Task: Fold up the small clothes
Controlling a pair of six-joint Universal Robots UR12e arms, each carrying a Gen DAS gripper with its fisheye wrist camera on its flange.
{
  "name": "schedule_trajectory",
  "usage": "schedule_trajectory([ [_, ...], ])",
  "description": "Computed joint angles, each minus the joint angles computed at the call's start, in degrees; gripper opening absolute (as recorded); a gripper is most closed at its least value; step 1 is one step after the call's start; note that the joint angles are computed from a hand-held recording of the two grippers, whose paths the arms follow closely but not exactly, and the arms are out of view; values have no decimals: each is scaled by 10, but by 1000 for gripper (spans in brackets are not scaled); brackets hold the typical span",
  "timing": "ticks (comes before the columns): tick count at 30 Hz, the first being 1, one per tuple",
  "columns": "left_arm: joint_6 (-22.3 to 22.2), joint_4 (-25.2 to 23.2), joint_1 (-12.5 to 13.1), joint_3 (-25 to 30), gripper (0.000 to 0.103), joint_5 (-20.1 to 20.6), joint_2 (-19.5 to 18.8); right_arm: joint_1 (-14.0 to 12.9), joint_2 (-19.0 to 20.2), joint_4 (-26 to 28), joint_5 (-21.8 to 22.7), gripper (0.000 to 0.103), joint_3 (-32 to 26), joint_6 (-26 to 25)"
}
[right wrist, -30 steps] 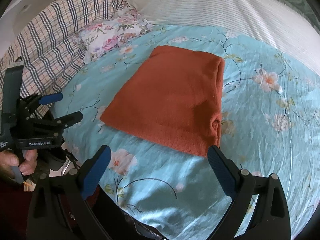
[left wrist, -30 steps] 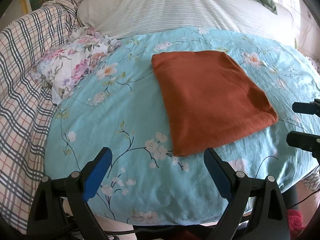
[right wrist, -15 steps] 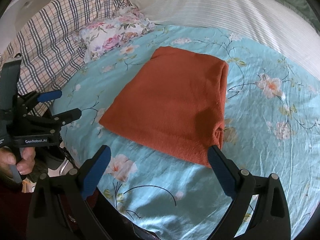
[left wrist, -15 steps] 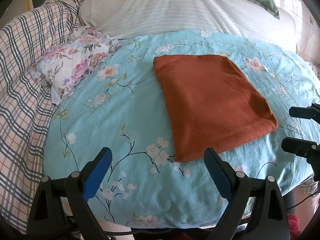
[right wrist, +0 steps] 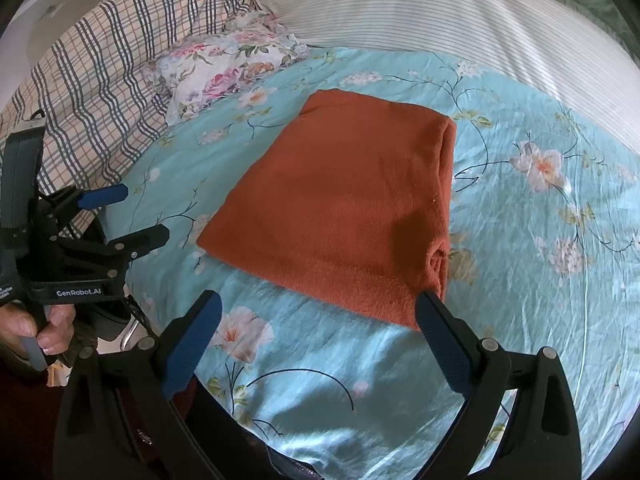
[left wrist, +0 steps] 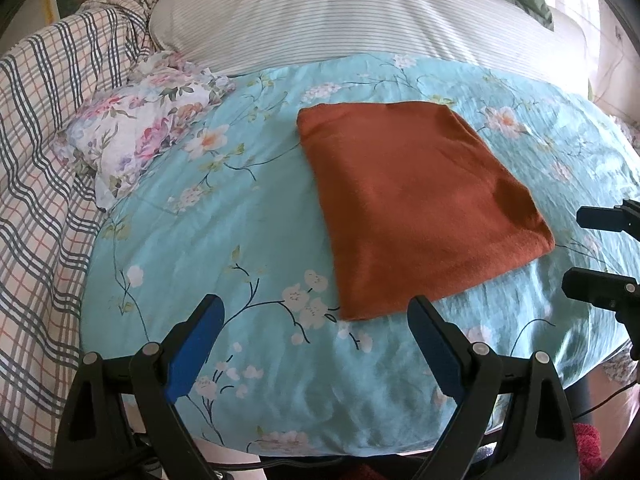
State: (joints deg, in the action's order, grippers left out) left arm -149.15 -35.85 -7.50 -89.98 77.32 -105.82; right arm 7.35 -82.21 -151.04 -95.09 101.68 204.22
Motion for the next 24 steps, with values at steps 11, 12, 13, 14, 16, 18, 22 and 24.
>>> schedule_trajectory([
  [11,1,0,0,0,94,1,0,-2,-1,-2,3,97,1,-4],
  [12,1,0,-1,-1,94,1,0,-2,-1,-2,2,97,1,-3],
  [13,1,0,-1,-1,94,1,0,-1,0,-1,0,97,-1,-1],
  [14,0,0,-1,-1,94,1,0,-1,0,0,1,97,-1,-1],
  [16,0,0,-1,0,94,2,0,0,0,0,0,97,-2,-1],
  [18,1,0,-1,0,94,2,-1,0,1,3,-1,97,-3,1],
  [22,1,0,0,1,94,0,-1,3,2,6,-5,97,-7,4],
  [24,2,1,-1,2,94,1,-2,2,2,6,-4,97,-8,5],
])
